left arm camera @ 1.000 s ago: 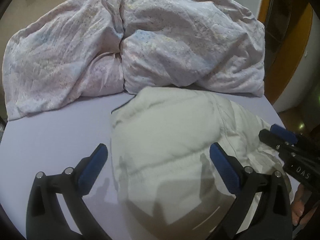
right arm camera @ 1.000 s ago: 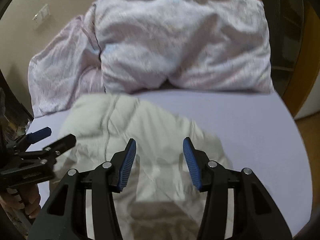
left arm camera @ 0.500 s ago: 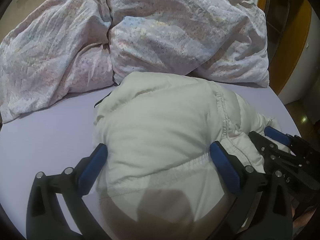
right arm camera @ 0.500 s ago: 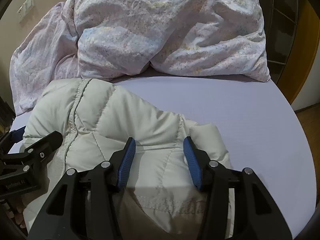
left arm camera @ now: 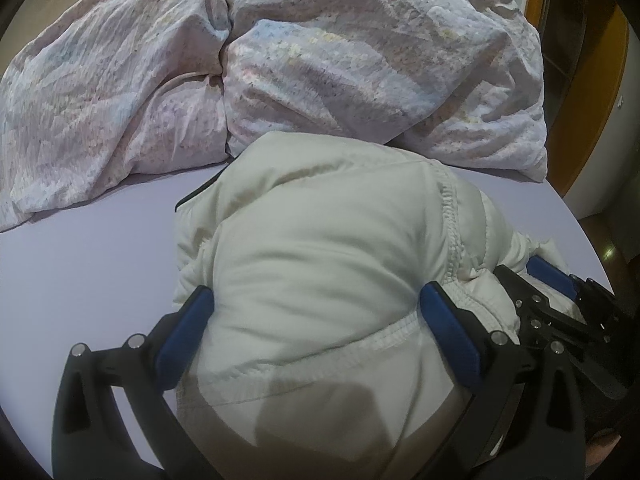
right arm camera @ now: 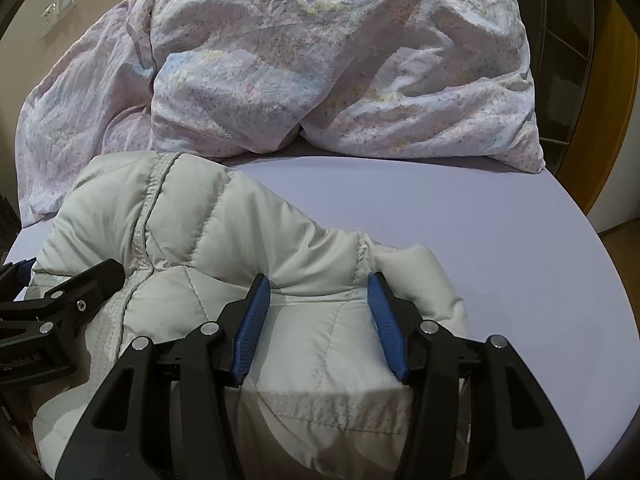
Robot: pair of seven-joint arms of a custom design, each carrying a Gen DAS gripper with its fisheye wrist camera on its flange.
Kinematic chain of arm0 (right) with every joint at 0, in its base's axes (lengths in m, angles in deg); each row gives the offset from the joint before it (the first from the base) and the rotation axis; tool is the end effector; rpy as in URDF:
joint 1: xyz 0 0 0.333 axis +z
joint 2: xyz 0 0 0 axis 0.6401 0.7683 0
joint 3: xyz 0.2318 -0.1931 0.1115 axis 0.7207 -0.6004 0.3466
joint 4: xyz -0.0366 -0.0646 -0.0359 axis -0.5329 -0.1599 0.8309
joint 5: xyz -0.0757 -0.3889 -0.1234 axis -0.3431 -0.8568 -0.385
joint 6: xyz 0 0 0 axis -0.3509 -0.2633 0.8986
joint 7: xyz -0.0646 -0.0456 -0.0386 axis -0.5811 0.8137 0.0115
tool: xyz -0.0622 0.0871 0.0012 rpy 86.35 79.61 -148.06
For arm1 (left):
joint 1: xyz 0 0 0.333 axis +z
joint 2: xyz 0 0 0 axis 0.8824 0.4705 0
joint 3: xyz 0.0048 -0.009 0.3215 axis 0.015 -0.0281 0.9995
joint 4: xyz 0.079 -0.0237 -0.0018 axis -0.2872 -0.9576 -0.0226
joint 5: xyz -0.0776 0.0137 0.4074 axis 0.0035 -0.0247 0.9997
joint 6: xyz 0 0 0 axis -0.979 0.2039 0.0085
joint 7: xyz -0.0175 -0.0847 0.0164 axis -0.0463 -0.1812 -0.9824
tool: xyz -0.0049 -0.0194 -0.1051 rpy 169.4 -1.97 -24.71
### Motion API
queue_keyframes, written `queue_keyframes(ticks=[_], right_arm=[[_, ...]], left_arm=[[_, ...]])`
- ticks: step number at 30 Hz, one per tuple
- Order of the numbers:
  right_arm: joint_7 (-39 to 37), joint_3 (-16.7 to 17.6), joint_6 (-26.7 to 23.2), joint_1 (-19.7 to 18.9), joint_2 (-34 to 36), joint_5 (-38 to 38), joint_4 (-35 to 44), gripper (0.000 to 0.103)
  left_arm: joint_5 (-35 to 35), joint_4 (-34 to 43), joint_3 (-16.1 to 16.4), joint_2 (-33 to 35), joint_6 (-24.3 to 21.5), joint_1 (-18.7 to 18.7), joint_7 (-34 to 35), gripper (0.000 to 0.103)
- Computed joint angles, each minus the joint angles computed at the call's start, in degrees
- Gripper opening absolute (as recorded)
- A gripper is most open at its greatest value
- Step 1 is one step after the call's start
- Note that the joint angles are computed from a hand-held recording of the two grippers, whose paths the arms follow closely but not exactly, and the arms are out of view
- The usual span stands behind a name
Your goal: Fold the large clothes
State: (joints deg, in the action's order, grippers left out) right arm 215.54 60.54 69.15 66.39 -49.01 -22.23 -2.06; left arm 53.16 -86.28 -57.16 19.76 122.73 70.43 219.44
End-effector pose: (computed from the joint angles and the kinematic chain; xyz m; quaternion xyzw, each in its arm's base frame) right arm 0.6680 0.2948 0.5214 -0.4691 0.8168 -0.2598 0.2128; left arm 0.7344 -0.0269 0.5141 -0.4186 0.8361 -0.3330 0.1212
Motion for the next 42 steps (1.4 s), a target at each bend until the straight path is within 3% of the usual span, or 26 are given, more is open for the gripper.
queue_keyframes(ticks=[42], right_arm=[[0.04,-0.39,0.72,-0.19,0.79,-1.28,0.45,0.054]], left_arm=[[-1.58,-1.45,-0.44,0.05,3.58,-0.02,1.69,0.101]])
